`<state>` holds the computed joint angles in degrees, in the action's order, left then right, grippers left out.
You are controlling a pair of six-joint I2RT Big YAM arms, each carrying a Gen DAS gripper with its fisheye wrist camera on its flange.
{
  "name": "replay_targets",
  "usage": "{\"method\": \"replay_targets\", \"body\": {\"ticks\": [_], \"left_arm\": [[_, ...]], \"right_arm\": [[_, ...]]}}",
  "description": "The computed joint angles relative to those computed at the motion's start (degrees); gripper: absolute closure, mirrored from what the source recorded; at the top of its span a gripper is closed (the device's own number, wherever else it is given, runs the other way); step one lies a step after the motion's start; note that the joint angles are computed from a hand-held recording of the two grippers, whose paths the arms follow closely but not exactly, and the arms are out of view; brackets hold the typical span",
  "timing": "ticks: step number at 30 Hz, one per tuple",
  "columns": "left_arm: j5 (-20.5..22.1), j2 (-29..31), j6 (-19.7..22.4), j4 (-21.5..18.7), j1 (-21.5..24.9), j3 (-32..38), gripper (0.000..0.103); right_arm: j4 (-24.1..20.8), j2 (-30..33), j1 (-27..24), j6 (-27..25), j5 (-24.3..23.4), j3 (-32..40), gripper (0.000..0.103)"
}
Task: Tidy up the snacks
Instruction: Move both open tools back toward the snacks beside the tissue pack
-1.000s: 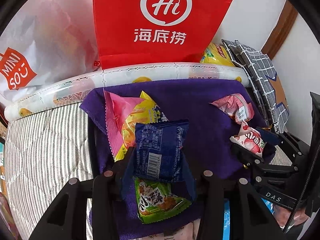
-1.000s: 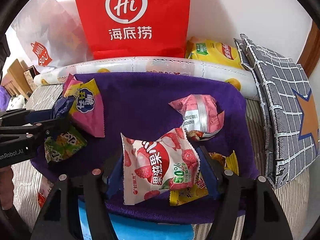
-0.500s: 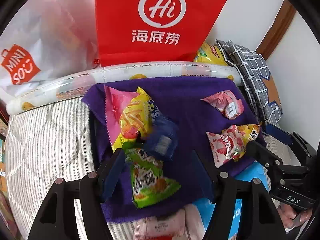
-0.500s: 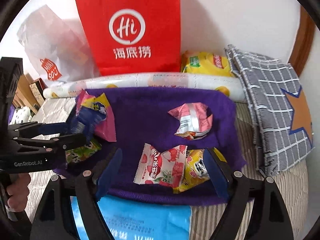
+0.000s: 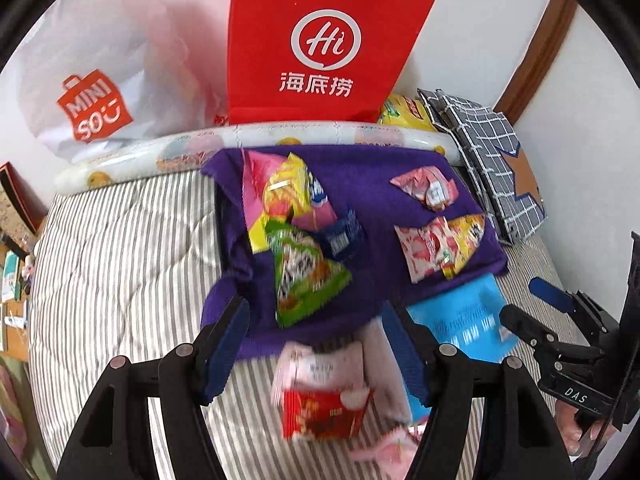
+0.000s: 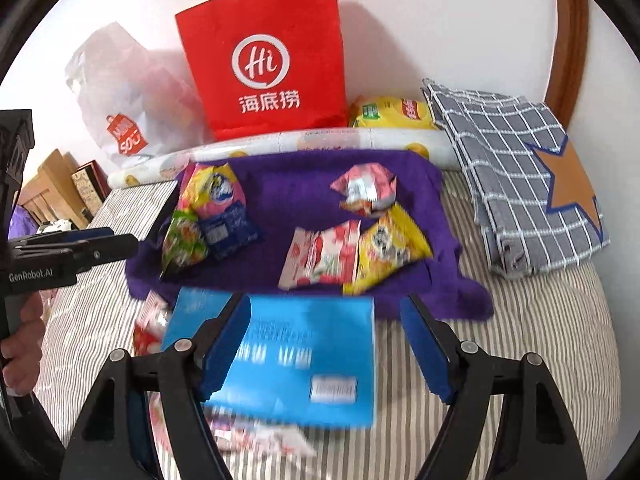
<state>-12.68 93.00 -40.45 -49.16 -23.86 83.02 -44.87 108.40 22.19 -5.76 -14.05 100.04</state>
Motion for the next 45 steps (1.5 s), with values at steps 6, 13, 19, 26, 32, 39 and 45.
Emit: {"method": "replay_targets", "body": {"ticks": [6, 13, 19, 26, 32, 39, 45], "left_arm": [[-0.46, -2.68, -2.07, 0.91, -1.92, -4.05, 0.036], [-0.92, -4.56, -3.68, 1.51, -4.08, -7.48, 0.036], [-1.73, -6.58, -5.67, 1.38, -5.11, -10.22, 0.036], [-2.71, -7.52, -7.22, 0.83, -6.25, -11.48, 0.036], [-2.98, -7.46, -8.00, 0.53, -7.30, -11.62, 0.036], [-3.38, -7.46, -9.29, 0.50, -8.43, -11.86, 0.036], [-3.44, -7.38, -9.95, 1.21, -9.12, -12.17, 0.036]], "right_arm": [[1.12, -4.42, -0.59, -0.30, -2.13, -7.90, 0.025], [1.91, -6.16, -0.86, 0.03, -3.54, -13.10, 0.025], [1.95, -4.77, -1.10, -0.15, -7.95, -12.98, 0.027], [-0.10, -3.43, -0.42, -1.61, -8.99, -12.06, 0.052], [0.48, -5.16, -0.83, -2.35, -9.18, -14.20, 0.089], [1.90, -8.82, -2.12, -4.00, -11.04, -18.52, 0.097], [1.27, -11.63, -4.15, -6.58, -8.60, -22.51, 0.097]]}}
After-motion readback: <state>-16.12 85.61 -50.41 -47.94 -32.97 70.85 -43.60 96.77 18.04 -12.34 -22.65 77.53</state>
